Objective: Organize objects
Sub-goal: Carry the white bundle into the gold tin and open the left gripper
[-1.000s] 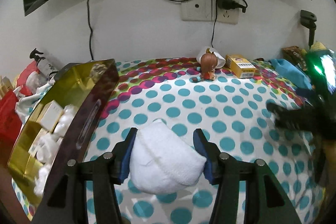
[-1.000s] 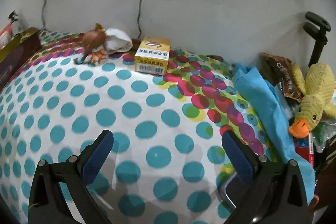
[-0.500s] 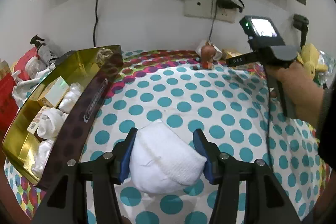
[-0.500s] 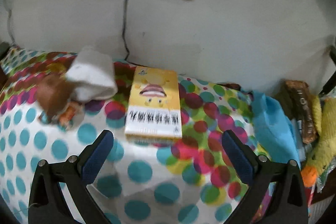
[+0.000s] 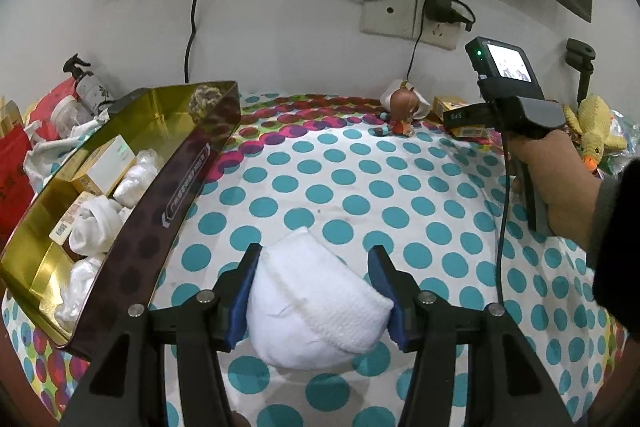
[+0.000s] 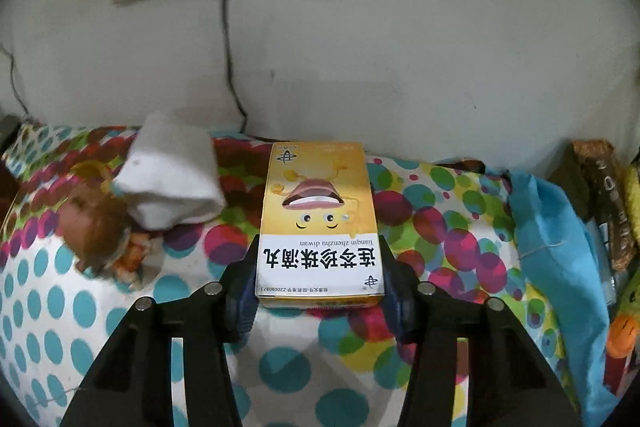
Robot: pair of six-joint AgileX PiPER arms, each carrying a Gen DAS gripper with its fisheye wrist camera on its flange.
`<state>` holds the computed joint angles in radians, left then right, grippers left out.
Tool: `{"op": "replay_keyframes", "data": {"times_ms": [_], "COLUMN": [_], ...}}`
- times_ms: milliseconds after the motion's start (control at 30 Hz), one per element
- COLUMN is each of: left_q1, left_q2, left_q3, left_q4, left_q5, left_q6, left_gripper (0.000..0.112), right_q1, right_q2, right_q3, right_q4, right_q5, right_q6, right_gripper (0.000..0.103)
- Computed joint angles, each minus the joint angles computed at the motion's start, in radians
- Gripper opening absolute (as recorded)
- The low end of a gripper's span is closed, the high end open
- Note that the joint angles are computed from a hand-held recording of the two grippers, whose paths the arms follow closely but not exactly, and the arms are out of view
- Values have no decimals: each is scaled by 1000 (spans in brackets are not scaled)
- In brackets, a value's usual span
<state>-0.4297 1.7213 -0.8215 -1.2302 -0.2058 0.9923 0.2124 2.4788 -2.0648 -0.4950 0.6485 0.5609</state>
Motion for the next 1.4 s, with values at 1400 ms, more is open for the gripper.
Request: {"op": "replay_keyframes", "data": {"times_ms": [1400], "left_q1": [263], "left_q2": [-360], "left_q3": [260], "left_q4": [-56], "left_q5": [-116], "left_q6": [101], "left_gripper": [55], "right_q1": [435], "right_q2": [-683], "right_q3": [1063], "right_q4": [-901], "right_q5": [-254], "right_q6": [1124], "right_gripper": [48]}}
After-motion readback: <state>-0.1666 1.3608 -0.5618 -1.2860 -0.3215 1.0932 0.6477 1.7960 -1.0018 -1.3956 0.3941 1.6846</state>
